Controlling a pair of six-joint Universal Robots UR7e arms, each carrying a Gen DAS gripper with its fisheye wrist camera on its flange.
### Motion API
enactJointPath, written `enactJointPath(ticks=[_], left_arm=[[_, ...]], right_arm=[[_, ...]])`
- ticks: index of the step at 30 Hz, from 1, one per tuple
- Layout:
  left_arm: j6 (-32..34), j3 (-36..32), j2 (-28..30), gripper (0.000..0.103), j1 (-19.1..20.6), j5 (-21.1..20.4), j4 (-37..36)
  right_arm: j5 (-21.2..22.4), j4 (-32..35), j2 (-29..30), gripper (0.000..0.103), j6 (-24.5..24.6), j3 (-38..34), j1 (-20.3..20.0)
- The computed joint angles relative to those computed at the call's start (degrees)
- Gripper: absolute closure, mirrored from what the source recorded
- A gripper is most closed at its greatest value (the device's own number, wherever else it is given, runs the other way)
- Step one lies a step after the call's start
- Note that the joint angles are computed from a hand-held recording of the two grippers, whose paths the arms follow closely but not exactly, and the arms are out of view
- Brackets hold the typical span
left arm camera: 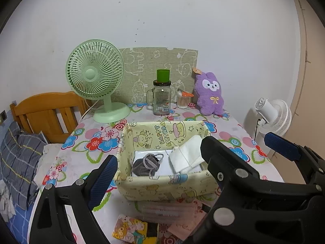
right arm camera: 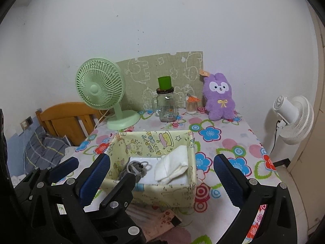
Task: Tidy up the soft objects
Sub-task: 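Withdraw both tools from the basket back toward the item pile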
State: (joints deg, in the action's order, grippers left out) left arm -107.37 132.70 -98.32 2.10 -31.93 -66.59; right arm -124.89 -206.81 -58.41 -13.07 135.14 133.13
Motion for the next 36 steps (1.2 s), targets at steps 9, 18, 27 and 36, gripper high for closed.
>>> enactJointPath(ticks=[9,18,27,36], left_arm=[[-2.7,1.5,-0.5,0.008,-3.6,-2.9,0.7],[-5.2,3.8,-0.5,0.008,-6.8,-5.9,0.2],[-5.0,6.7,-0.7,0.009,-9.2,-9.6,-3.3],[-3.9,9.7,-1.0,0.01,-11.4,-11.9,-6.9]], right_arm=[[-1.0,-1.3,-0.9,0.0,1.0,2.8,1.4],[-2.3,-3.8,-0.8,0.0,1.2,6.0,2.2],[-2.5,-6.5,0.0,0.0,1.9,9.6,1.6],[-2.2,-10.4,1.5,0.0,2.1,12.7,0.6]])
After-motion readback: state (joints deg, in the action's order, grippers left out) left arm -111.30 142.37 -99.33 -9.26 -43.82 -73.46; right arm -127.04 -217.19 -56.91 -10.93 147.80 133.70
